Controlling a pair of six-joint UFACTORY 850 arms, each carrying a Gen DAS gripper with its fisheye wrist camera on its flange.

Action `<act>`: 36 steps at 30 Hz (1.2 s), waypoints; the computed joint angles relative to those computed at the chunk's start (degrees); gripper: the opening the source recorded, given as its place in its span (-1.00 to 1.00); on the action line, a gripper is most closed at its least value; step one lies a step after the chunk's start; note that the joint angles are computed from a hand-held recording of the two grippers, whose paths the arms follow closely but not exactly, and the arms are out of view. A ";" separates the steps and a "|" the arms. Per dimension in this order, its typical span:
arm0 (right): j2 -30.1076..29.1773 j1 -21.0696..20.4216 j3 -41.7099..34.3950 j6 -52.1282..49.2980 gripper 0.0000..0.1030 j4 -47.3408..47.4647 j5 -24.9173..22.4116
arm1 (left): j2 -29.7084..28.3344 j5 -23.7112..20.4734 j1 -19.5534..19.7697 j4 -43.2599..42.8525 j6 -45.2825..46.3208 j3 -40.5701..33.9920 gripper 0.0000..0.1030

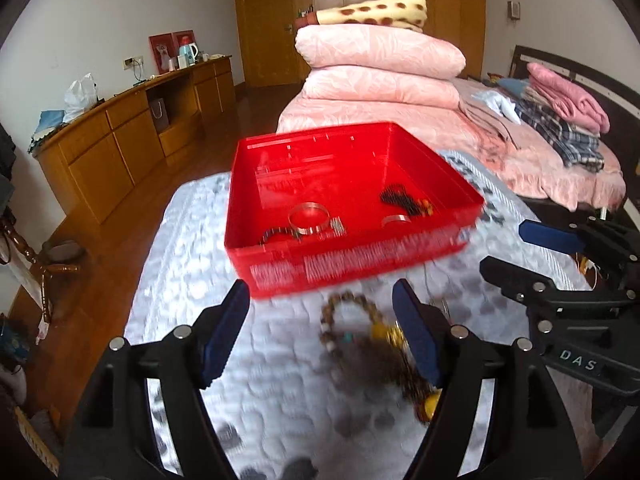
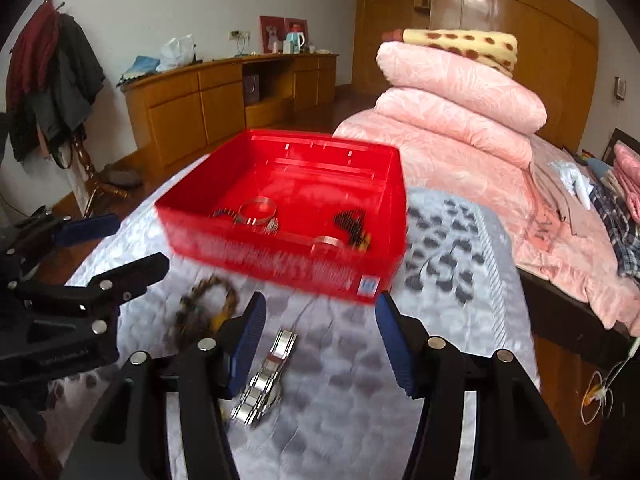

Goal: Organize jewelry
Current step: 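Carry the bangle and black necklace into the red tin and open both tools, then withdraw both tools from the tin toward the remaining jewelry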

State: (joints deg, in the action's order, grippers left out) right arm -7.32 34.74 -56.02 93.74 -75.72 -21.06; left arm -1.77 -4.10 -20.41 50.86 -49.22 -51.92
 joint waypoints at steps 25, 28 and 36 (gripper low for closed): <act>2.96 3.08 8.82 2.17 0.07 3.37 6.55 | 7.33 0.33 3.49 -12.78 11.17 13.94 0.46; 2.42 3.46 7.97 2.48 0.07 2.33 7.38 | 7.34 0.54 4.05 -9.48 7.68 14.39 0.46; 0.13 2.80 5.25 -0.53 0.07 5.88 6.98 | 6.55 1.52 4.97 -14.41 12.14 13.76 0.46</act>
